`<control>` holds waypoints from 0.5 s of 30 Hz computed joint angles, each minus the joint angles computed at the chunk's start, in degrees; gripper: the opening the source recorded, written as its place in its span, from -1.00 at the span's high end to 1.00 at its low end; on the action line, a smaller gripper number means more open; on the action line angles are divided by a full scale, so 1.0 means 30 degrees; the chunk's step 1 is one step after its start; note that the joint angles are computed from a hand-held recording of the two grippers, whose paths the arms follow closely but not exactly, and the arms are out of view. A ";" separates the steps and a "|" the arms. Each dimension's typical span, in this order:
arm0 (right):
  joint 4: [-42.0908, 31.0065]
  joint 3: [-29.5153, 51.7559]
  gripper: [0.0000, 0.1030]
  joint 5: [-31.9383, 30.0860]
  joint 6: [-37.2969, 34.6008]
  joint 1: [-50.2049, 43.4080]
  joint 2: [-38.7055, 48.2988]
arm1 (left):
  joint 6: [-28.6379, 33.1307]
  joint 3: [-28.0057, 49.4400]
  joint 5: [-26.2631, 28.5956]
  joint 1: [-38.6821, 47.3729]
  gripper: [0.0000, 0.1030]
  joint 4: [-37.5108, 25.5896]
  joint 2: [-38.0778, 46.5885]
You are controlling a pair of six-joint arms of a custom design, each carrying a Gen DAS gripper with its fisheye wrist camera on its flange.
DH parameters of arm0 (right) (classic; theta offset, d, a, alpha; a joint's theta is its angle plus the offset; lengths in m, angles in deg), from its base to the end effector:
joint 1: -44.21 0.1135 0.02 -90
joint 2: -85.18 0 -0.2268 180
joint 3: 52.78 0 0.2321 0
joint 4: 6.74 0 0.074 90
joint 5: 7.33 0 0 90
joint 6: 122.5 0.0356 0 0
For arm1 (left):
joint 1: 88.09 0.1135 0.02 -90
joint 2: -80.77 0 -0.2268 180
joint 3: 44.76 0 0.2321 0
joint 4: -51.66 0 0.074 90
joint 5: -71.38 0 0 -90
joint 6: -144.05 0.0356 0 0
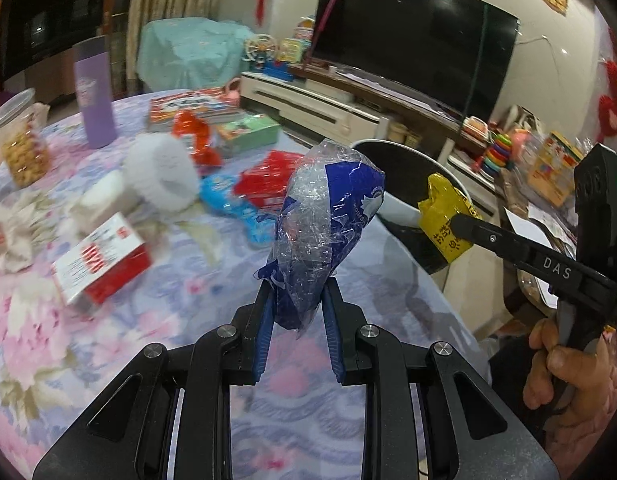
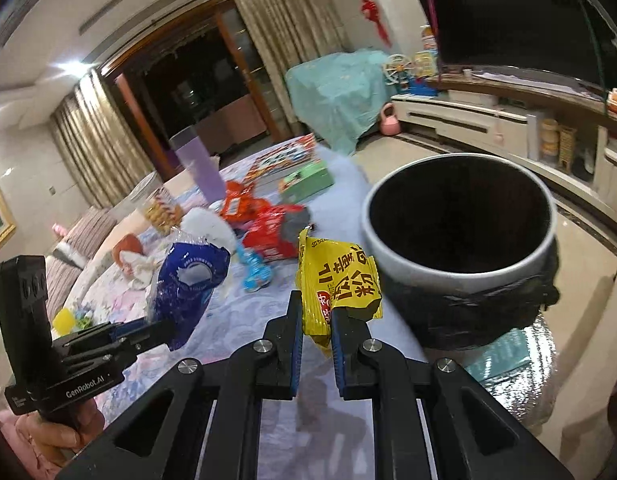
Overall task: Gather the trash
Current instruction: 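Carry both held bags over the trash bin with both tools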
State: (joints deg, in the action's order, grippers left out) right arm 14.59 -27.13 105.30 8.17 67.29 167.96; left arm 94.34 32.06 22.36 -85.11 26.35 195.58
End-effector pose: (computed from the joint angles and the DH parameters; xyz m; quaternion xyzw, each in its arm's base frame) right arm 0.1932 0.0674 0.0811 0.2218 0.8490 0.0876 0.4716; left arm 0.3442 -0.0055 0.0864 0.3681 0.8377 -0.2368 0.3266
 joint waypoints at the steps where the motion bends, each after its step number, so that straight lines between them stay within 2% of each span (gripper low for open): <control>1: -0.0043 -0.0238 0.76 -0.0028 -0.0015 -0.0148 -0.0327 | -0.0042 -0.0066 -0.0035 -0.0227 0.57 -0.0017 -0.0115; 8: -0.0576 -0.1244 0.76 -0.1027 -0.0728 -0.2068 -0.2284 | -0.0768 -0.0733 -0.0570 -0.1931 0.57 0.0646 -0.0871; 15: -0.0487 -0.1835 0.76 -0.2442 -0.1669 -0.4327 -0.3366 | -0.1507 0.0043 -0.1301 -0.3498 0.57 0.0759 -0.0515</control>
